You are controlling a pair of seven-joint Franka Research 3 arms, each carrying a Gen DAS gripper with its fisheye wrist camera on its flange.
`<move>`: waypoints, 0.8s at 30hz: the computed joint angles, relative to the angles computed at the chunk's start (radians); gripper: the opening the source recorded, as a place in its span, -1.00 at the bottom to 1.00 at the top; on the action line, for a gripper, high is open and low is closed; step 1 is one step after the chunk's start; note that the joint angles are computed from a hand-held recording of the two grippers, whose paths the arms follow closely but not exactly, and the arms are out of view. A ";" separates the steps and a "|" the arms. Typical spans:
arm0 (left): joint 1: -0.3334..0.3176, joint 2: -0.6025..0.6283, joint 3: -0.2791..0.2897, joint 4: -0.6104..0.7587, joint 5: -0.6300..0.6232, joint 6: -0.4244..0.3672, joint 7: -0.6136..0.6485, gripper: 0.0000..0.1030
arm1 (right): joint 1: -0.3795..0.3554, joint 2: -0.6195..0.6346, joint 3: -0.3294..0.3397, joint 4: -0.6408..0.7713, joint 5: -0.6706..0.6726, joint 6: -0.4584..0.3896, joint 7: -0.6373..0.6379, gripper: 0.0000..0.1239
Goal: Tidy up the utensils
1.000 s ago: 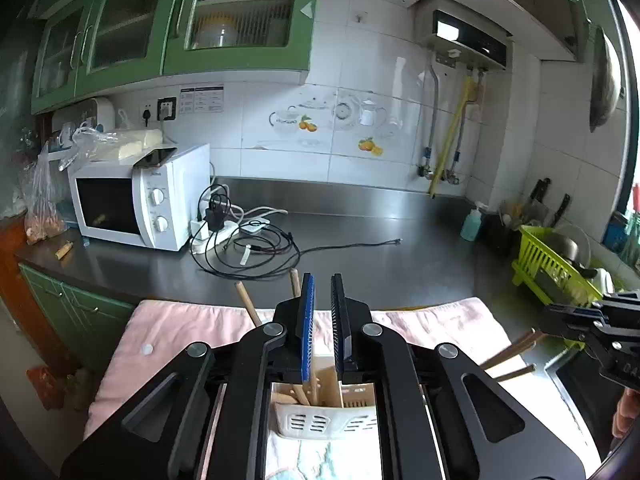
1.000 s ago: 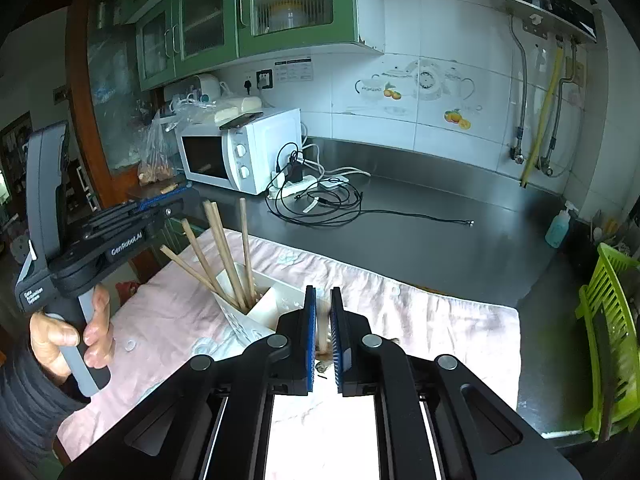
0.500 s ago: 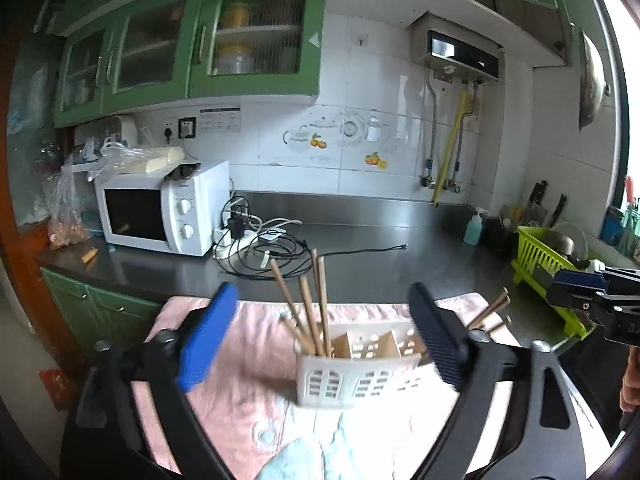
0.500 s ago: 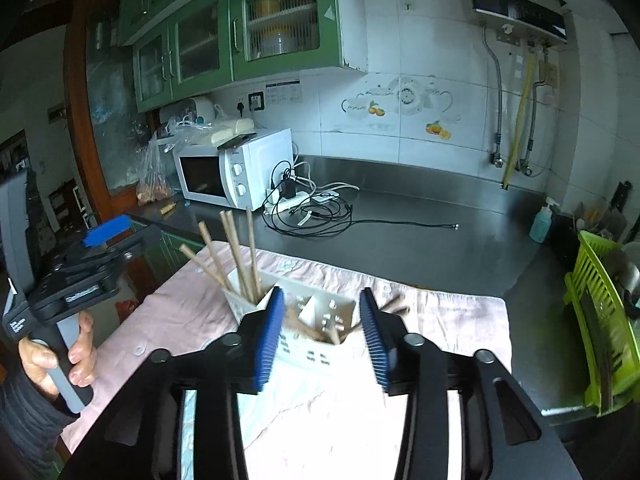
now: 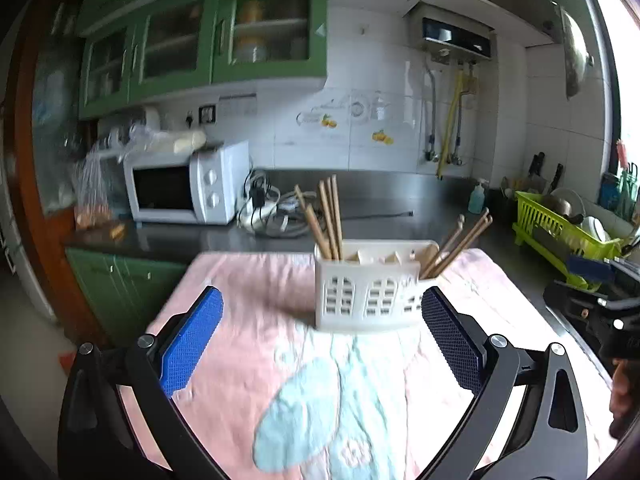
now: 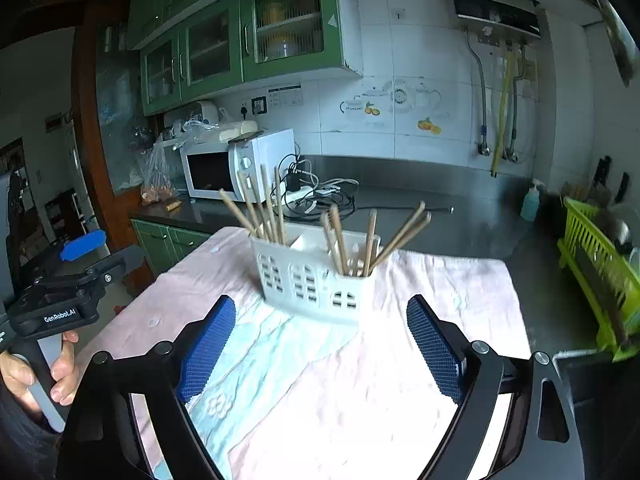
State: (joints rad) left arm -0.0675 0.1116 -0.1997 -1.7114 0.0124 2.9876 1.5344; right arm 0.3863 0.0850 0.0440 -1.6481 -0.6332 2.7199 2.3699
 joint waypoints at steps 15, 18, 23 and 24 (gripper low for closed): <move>-0.012 -0.149 0.059 -0.240 0.258 -0.007 -0.282 0.91 | -0.023 -0.144 0.099 -0.234 -0.374 -0.095 0.451 0.51; -0.007 -0.168 0.055 -0.267 0.295 -0.001 -0.305 0.91 | -0.027 -0.147 0.116 -0.238 -0.391 -0.130 0.460 0.51; -0.026 -0.193 0.067 -0.309 0.197 0.027 -0.225 0.91 | -0.035 -0.161 0.120 -0.264 -0.378 -0.116 0.487 0.52; -0.026 -0.194 0.068 -0.312 0.193 0.030 -0.222 0.91 | -0.038 -0.165 0.121 -0.269 -0.376 -0.114 0.490 0.52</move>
